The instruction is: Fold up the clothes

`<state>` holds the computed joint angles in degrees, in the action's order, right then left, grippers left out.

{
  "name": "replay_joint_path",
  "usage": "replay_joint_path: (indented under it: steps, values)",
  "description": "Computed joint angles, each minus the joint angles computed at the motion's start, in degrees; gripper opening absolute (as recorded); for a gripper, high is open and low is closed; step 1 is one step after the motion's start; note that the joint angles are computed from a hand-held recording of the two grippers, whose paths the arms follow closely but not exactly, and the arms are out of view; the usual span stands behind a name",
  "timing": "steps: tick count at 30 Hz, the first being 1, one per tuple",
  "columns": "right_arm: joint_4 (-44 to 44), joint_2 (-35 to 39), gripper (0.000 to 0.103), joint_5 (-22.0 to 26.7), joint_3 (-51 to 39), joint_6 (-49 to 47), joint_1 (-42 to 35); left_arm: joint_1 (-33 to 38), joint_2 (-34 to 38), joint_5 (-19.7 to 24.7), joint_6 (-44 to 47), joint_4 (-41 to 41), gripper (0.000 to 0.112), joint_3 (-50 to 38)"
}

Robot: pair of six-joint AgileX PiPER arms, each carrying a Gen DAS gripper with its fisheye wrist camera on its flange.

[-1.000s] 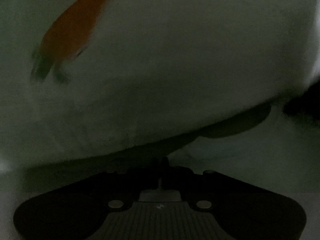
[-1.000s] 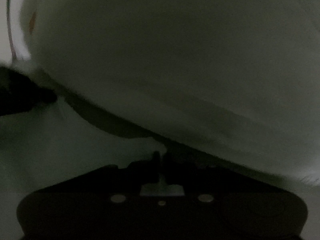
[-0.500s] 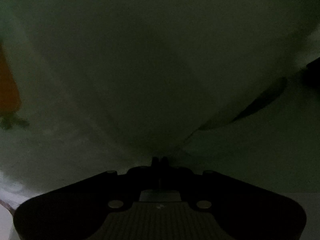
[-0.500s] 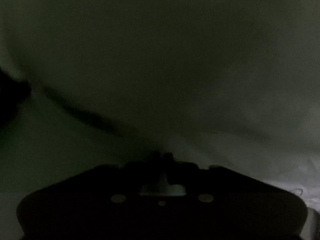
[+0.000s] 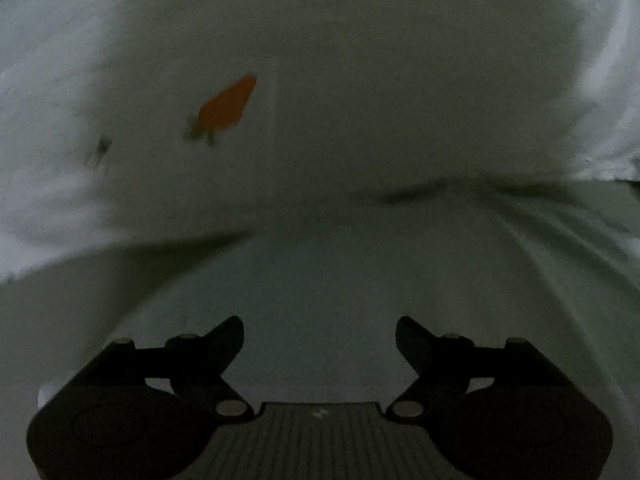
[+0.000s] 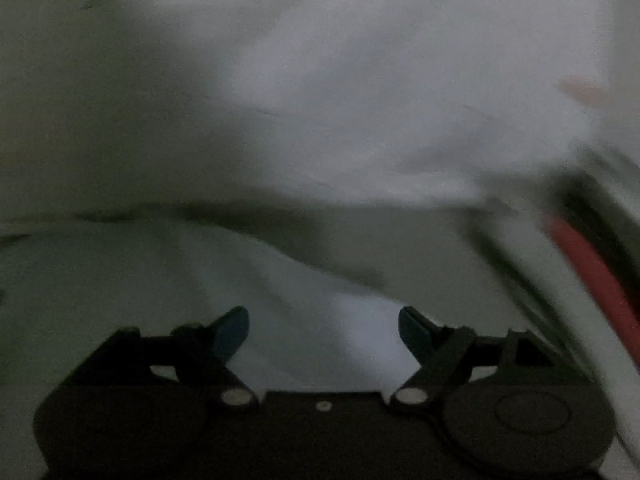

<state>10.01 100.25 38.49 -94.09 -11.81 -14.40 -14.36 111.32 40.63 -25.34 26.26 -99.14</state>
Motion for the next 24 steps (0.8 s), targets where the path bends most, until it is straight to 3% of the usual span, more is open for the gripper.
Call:
replay_joint_path:
  steps: [2,3,6,7,8,10,11,13,15,22,23,24]
  values:
    - [-0.6,-1.9,0.053,1.0,4.4,5.9,-4.0,-1.9,-5.0,1.6,-4.2,2.0,0.084,7.1]
    - [0.9,-1.5,0.052,1.2,5.2,7.4,-6.1,-2.5,-4.3,1.6,-4.7,2.0,0.084,7.2]
    - [9.3,1.4,0.053,-0.6,4.4,2.9,-10.6,-3.5,-3.5,4.1,-4.4,0.6,0.084,7.9]
    - [11.6,3.7,0.054,-1.4,2.4,2.1,-10.6,-3.7,-3.0,5.0,-4.7,0.0,0.084,7.7]
    - [12.2,7.1,0.063,-4.2,0.6,3.5,-8.4,-3.6,-2.7,5.7,-4.8,-0.9,0.084,7.3]
    - [12.5,13.0,0.065,-5.2,-5.4,5.8,-6.2,-3.3,-1.8,7.2,-5.0,-2.6,0.084,5.7]
    - [12.8,15.6,0.059,-3.7,-9.0,5.5,-5.9,-3.1,-1.5,7.7,-5.1,-3.2,0.084,5.0]
    - [12.5,18.9,0.029,2.7,-15.1,3.4,-5.0,-2.6,-1.3,8.3,-5.4,-4.1,0.084,4.5]
    - [4.4,19.5,0.003,3.4,-16.4,0.8,-1.3,-2.0,-0.4,9.5,-5.2,-4.4,0.084,2.8]
    - [-9.8,25.0,0.005,7.9,-28.3,3.7,1.7,0.4,0.2,9.1,-6.3,-7.2,0.087,2.5]
    - [-10.2,26.1,0.007,8.4,-29.4,3.0,2.0,0.3,0.3,9.9,-6.1,-6.9,0.087,1.9]
    - [-11.7,25.1,0.019,8.4,-28.2,3.6,2.1,0.0,0.1,10.5,-6.2,-6.4,0.086,1.8]
